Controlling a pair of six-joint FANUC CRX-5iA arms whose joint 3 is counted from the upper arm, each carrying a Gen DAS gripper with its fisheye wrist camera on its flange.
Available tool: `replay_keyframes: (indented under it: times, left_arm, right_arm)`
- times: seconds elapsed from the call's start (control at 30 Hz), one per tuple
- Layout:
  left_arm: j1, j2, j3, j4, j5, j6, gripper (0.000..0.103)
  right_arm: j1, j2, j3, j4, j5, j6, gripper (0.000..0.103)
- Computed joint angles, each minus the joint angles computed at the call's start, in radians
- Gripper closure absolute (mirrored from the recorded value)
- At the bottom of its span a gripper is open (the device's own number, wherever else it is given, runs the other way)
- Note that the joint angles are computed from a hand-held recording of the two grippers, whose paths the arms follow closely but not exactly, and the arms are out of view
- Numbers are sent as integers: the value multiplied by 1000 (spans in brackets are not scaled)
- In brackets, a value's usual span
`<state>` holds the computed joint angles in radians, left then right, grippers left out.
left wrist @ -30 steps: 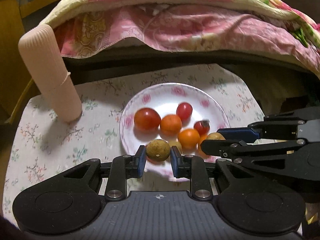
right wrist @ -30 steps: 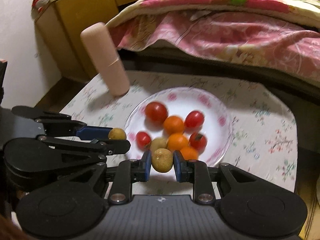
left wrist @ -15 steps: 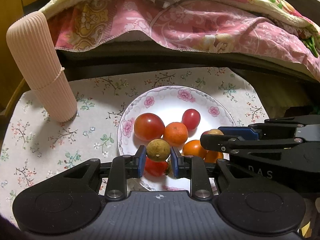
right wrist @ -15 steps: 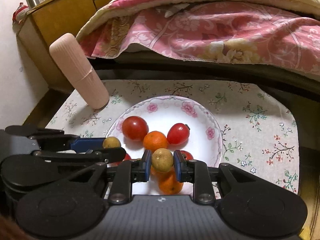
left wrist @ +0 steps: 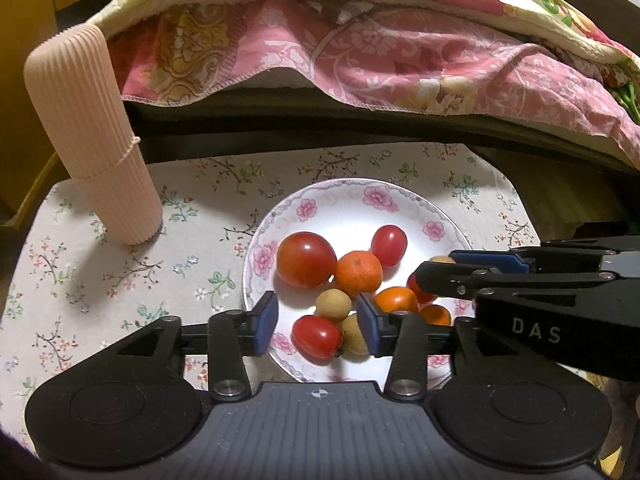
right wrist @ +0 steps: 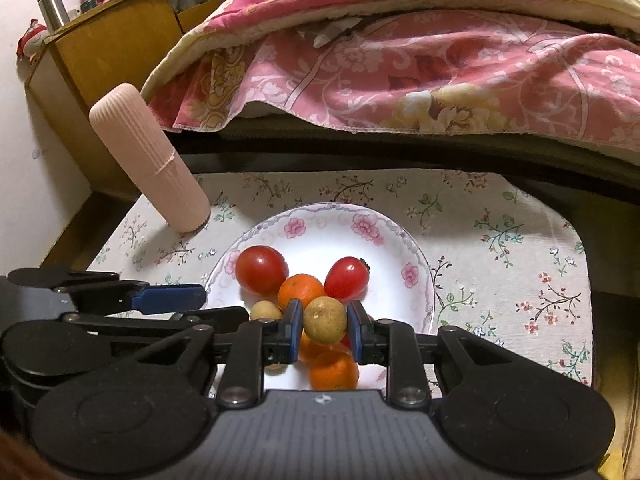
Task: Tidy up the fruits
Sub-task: 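Open both tools to drop the brown fruits into the white plate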
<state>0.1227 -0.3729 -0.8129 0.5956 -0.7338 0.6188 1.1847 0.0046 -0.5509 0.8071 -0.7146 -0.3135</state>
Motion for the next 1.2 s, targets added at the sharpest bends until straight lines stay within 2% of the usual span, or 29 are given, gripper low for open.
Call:
replay_keyframes:
  times: [0.17, 0.37, 0.73, 0.93, 1.2]
  left_arm:
    - [6, -12, 2, -23, 9, 22, 37]
    - [8, -31, -4, -28, 18, 23, 33]
    - [4, -56, -10, -52, 37, 29, 30]
    - [2, -78, -14, -81, 65, 58, 20]
    - [20, -121, -23, -115, 70, 87, 14]
  right_arm:
    - [2, -4, -5, 14, -9, -26, 77]
    - [9, -8, -6, 18, -15, -37, 77]
    - [19, -11, -8, 25, -22, -55, 77]
    - [21, -14, -9, 30, -26, -68, 77]
    - [39, -18, -9, 43, -35, -83, 77]
